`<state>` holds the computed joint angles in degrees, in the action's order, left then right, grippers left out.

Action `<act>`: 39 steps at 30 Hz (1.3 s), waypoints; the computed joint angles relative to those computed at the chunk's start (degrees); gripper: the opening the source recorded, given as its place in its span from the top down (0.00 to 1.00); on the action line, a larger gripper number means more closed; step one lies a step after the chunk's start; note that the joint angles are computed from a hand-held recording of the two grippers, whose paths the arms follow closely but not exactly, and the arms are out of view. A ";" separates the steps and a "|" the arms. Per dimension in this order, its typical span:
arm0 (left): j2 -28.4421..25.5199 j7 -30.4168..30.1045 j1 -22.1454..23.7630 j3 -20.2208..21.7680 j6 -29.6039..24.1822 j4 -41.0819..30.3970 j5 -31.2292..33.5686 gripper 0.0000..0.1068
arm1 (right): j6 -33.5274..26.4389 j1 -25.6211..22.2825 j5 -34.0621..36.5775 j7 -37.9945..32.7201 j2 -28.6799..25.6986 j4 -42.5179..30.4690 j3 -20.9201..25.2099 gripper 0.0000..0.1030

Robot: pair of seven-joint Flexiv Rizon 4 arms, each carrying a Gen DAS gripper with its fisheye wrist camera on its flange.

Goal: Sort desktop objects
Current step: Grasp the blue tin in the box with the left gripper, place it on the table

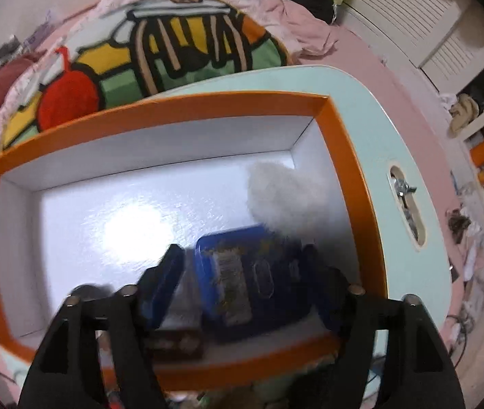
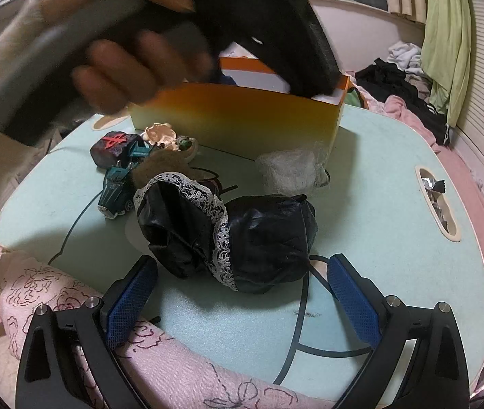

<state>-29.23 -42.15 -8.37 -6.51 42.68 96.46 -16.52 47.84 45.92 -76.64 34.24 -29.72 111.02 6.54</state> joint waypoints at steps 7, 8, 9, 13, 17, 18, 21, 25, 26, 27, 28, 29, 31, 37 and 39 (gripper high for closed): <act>-0.46 0.79 -0.68 2.21 11.93 2.52 4.36 0.36 | 0.32 -0.12 -0.42 0.30 -0.18 -0.19 -0.13 0.03; -0.64 1.64 0.59 1.48 11.09 2.29 3.31 0.36 | 0.34 -0.14 -0.40 0.25 -0.21 -0.24 -0.13 0.03; -0.82 2.09 1.63 1.18 10.09 1.78 2.48 0.36 | 0.29 -0.11 -0.35 0.15 -0.28 -0.34 -0.14 0.03; 0.07 5.41 6.58 -2.00 9.65 2.51 -4.85 0.36 | 0.28 0.00 -0.47 0.40 -0.33 -0.33 -0.18 0.03; 6.40 16.48 12.25 -6.31 7.74 8.20 -19.71 0.37 | 0.27 0.01 -0.43 0.39 -0.31 -0.37 -0.17 0.02; 8.46 20.18 13.24 -6.86 7.48 10.13 -23.86 0.37 | 0.27 0.00 -0.41 0.34 -0.33 -0.41 -0.18 0.02; 14.44 31.65 15.69 -6.68 4.13 16.26 -35.81 0.37 | 0.33 -0.03 -0.50 0.47 -0.21 -0.25 -0.14 0.02; 16.78 38.41 15.76 -3.25 0.33 20.12 -42.48 0.37 | 0.34 -0.04 -0.58 0.53 -0.24 -0.28 -0.14 0.02; 16.93 39.18 15.62 -2.20 -0.85 20.89 -42.63 0.37 | 0.34 -0.04 -0.58 0.53 -0.24 -0.28 -0.14 0.02; 16.84 39.71 15.35 -1.21 -1.79 21.34 -42.38 0.37 | 0.36 -0.04 -0.61 0.53 -0.28 -0.33 -0.15 0.02; 16.69 40.37 15.32 -0.09 -3.35 21.88 -41.95 0.37 | 0.33 -0.04 -0.59 0.54 -0.20 -0.23 -0.12 0.02; 17.09 40.70 15.13 0.98 -4.90 22.52 -41.63 0.37 | 0.34 -0.04 -0.61 0.57 -0.23 -0.28 -0.13 0.02; 17.28 41.95 14.41 2.82 -6.34 23.85 -42.24 0.37 | 0.37 -0.07 -0.67 0.60 -0.16 -0.18 -0.13 0.02; 18.07 49.27 9.44 3.06 -2.22 27.56 -52.97 0.37 | 0.35 -0.07 -0.74 0.72 -0.18 -0.18 -0.09 0.02; 17.88 50.81 8.30 2.85 -2.94 27.52 -55.48 0.37 | 0.34 -0.08 -0.74 0.70 -0.16 -0.16 -0.09 0.02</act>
<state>-11.36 8.66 -0.06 -3.66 39.74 123.97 -72.01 48.18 45.84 -77.38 34.94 -29.88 110.85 6.45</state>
